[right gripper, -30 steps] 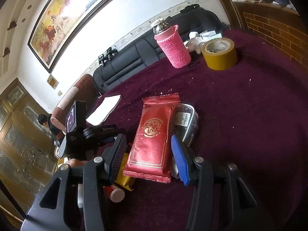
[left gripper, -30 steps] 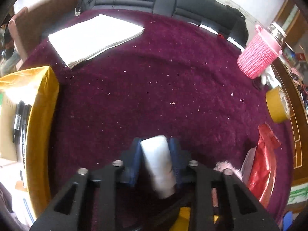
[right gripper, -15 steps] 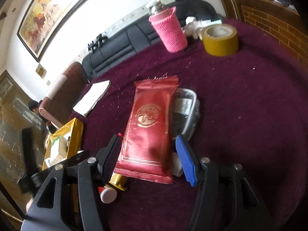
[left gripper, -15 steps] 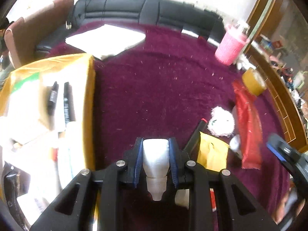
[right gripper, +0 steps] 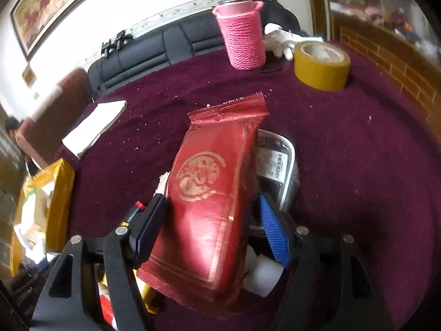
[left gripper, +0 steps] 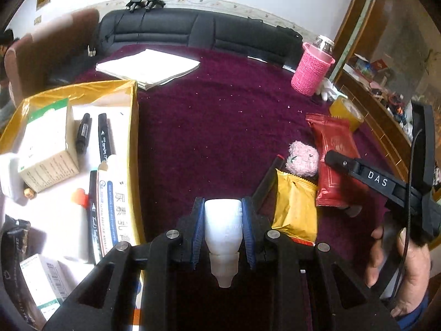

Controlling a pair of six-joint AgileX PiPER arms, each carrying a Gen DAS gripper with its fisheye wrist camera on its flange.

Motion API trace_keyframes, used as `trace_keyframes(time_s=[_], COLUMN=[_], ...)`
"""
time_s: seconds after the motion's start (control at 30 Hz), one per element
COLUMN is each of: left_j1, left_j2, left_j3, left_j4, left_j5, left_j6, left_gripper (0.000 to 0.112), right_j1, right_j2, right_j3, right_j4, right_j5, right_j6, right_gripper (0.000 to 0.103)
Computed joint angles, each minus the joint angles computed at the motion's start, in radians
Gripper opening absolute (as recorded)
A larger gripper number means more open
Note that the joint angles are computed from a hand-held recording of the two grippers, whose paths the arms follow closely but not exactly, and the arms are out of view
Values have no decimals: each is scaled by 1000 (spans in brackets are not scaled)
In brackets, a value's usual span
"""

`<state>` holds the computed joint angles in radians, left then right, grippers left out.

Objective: Organize objects

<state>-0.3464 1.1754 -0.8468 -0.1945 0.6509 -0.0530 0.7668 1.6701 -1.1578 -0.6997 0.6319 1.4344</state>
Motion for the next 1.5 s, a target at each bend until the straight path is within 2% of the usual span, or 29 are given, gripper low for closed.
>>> trace_keyframes(time_s=[0.1,0.13,0.17,0.2,0.23,0.27,0.33,0.4,0.53,0.77,0.93,1.03,1.13,1.2,1.3,1.37,1.43,1.5], left_j1=[-12,-18,-23,-22,-19,-16,-3,2,13,44,51,43,47,50,52,54,53,54], left_j2=[9,9,6,3,-1,-5,-9,-12,-16,-36,-23,-26,-23,-21,-21,-20,-19,-21], left_j3=[6,8,12,12,14,16,18,21,24,26,23,24,22,22,20,21,21,23], left_j4=[-16,-11,-9,-12,-14,-16,-31,-39,-59,-97,-106,-98,-109,-113,-120,-125,-125,-127], left_j5=[1,-1,-2,-3,-7,-8,-11,-11,-10,-7,-2,-3,3,5,8,9,9,9], left_j6=[17,12,11,15,16,18,31,36,59,103,107,102,116,121,123,129,130,136], left_gripper=[22,22,22,22,22,22,22,22,22,22,22,22,22,22,22,22,22,22], right_j1=[9,11,7,8,8,-5,-30,-42,-17,84,106,85,90,79,33,6,15,42], right_j2=[10,13,3,0,-10,-29,-59,-88,-113,-136,-82,-45,-23,-7,8,10,10,14], right_j3=[-2,-6,7,8,21,47,93,134,150,105,46,28,20,18,47,67,64,41], right_j4=[-46,-44,-47,-49,-57,-41,-7,-2,-51,-223,-107,-3,-23,15,124,216,187,128], right_j5=[-1,1,-33,-43,-66,-123,-211,-270,-263,-165,-109,-139,-127,-145,-234,-283,-272,-216], right_j6=[10,-5,-15,-20,-21,-32,-37,-19,33,149,14,-97,-80,-117,-196,-270,-257,-205], right_gripper=[65,58,46,42,28,22,19,18,17,16,16,17,20,21,25,23,17,15])
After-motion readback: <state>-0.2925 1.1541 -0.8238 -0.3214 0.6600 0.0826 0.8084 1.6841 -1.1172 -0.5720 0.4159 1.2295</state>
